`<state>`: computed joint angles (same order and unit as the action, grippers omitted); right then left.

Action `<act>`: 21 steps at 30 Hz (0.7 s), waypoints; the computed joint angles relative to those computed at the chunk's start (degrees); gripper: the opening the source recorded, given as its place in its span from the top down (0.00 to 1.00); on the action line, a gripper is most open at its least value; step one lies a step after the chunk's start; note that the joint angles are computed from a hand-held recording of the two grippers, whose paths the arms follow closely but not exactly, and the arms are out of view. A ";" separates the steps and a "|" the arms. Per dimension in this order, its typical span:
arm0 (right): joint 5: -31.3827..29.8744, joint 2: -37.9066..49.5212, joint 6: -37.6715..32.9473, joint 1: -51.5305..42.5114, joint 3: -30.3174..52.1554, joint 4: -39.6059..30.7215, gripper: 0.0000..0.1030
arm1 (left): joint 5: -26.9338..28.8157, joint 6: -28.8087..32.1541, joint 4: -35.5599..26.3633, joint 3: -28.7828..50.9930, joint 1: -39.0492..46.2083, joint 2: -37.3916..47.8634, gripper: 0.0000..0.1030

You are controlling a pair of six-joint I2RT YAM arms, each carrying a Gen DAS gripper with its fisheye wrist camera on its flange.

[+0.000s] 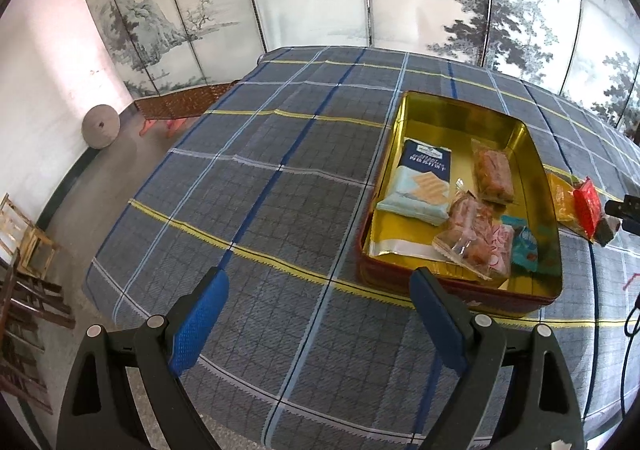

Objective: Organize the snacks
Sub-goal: 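Move the right tool to the grey tea bag and grasp it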

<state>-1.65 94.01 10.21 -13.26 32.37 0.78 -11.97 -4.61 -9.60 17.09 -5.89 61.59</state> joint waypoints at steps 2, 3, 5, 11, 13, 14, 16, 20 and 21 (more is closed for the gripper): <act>1.51 1.57 0.51 0.59 1.05 0.23 0.43 | 0.03 0.08 0.13 -0.04 0.40 0.36 0.13; 2.46 2.10 0.21 0.86 1.34 0.45 0.43 | -0.06 -0.02 0.19 -0.03 0.37 0.52 0.13; 4.48 3.34 -0.73 1.63 1.61 1.11 0.43 | -0.11 0.00 0.53 0.09 0.57 1.13 0.13; 5.01 4.53 -3.64 0.75 -1.06 3.94 0.43 | -0.75 -0.75 1.05 0.91 -1.34 2.51 0.13; 4.57 4.28 -5.52 0.24 -2.70 5.71 0.43 | -1.66 -1.68 1.01 1.53 -3.36 3.18 0.13; 4.68 3.86 -6.38 0.05 -3.65 6.73 0.43 | -2.17 -2.19 1.10 1.88 -4.65 3.58 0.13; 4.61 2.41 -8.35 -0.25 -6.13 9.53 0.43 | -3.17 -3.27 1.12 2.70 -7.15 4.27 0.13; 3.60 1.85 -12.40 -0.52 -9.88 16.06 0.49 | -5.47 -5.00 1.31 4.60 -13.29 6.00 0.13; 3.27 2.24 -13.22 -0.55 -10.01 17.06 0.53 | -6.08 -5.35 1.36 5.16 -14.71 6.62 0.13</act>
<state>1.61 96.25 -3.00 -13.81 22.36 17.84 -18.05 -9.95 -8.23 22.25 -20.60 68.21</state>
